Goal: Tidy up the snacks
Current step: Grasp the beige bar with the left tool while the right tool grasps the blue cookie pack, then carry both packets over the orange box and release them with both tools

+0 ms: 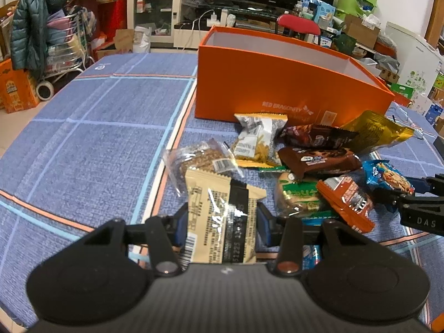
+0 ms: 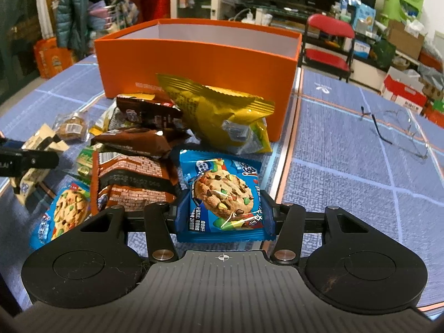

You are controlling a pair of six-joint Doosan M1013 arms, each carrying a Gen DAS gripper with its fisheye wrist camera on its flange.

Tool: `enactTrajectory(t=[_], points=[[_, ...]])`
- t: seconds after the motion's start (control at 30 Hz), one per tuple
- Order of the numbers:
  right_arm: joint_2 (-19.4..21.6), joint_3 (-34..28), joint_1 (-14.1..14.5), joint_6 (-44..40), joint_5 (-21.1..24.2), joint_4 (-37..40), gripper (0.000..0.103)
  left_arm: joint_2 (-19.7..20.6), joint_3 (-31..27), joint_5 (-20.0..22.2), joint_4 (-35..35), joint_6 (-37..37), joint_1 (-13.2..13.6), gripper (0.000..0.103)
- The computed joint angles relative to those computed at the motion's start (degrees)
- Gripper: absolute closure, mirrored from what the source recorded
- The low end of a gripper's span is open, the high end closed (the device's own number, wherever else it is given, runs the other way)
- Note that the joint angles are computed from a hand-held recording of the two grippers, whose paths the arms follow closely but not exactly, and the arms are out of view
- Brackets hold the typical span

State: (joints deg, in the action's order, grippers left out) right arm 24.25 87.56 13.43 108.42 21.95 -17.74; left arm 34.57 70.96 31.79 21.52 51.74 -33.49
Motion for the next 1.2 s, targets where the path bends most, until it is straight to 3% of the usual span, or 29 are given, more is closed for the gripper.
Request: enactTrajectory(t=[0.53,0.7,0.77,0.83,0.93,1.03,1.13,1.2], points=[[-5.6,5.2,1.5,4.6,-0.1,-9.0,0.066,-1.7,1.4,-2.6,-2.4,2.0,-0.1,0.058],[-7.3,5.5,1.3,5.6,-3.6,-7.1,0.066,-2.6,1.0,-3.8,-3.8,4.0,0.3,0.058],[-7.2,4.5,0.5,3.7,-5.1,-2.9,0.066,-2.4,-0.4,-4.0,-4.0,4.5,0.7,0.058],[-6.5,2.7,-0.4,-0.7,-5.7,3.5,0.066,-1.4,-3.2,-3.5,-4.5,5.9,1.1,0.058],[-4.4,-1.4,-0.9,2.0,-5.9,0.2,0.066,1.4,-9.9,-2.6,-4.8,7.9,1.7,0.058],[-1.5,-6.7,-1.8,-0.6,-5.8,4.7,0.066,5.9,-19.0,0.2,-3.7,8.6,1.8,0.058],[2.6,-13.5,-2.2,-1.3,-4.0,5.3,0.066,13.3,-32.8,7.7,-4.3,11.6,1.8,0.058],[6.0,-19.2,-2.2,-1.4,-0.1,4.2,0.066,19.1,-43.7,14.3,-7.3,16.8,2.0,0.054]])
